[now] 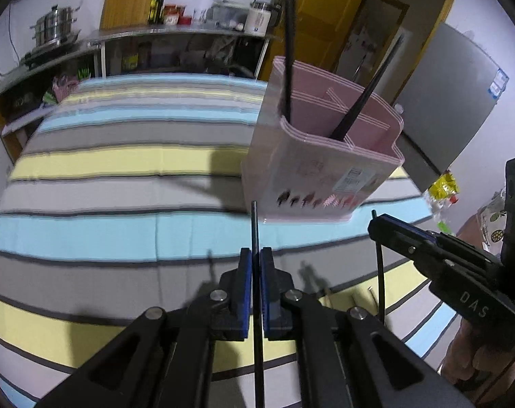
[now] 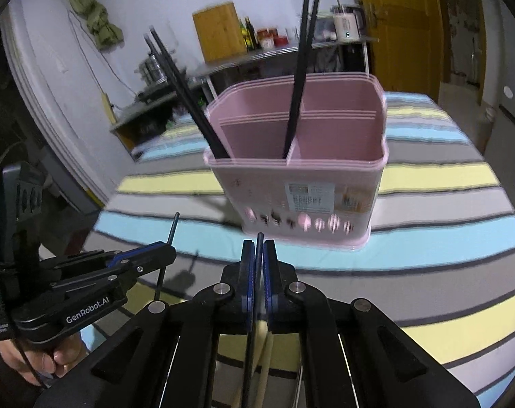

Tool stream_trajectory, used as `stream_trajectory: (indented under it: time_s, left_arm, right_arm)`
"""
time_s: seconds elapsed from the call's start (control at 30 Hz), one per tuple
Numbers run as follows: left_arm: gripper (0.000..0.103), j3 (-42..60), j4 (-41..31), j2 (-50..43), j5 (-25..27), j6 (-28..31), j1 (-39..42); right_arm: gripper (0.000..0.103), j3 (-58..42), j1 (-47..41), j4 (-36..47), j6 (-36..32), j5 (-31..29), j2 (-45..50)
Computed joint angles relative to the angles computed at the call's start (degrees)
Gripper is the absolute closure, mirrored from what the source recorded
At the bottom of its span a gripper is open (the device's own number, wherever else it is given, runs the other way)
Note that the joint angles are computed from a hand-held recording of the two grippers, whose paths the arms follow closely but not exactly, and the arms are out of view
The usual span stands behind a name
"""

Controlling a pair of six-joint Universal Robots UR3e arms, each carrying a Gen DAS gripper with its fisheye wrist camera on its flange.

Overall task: Organize utensils
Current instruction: 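Lift the left tool's black chopstick over the pink basket while the right tool carries its own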

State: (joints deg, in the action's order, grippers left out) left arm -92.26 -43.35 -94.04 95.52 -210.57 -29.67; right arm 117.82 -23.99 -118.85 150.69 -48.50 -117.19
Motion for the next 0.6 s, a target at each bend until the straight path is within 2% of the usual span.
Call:
stream_trajectory:
  time_s: [0.2, 0.6]
  left_arm:
    - [0.098, 5.31, -1.35, 0.18, 1.72, 2.57, 0.08]
    - [0.098, 15.53, -4.32, -1.13, 4.65, 5.39, -0.88]
  right_arm:
    - [0.099, -3.83, -4.41, 4.47, -1.83, 5.12, -4.02]
    - [0.099, -10.48, -9.76, 7.14, -2.67, 11.44, -5.72]
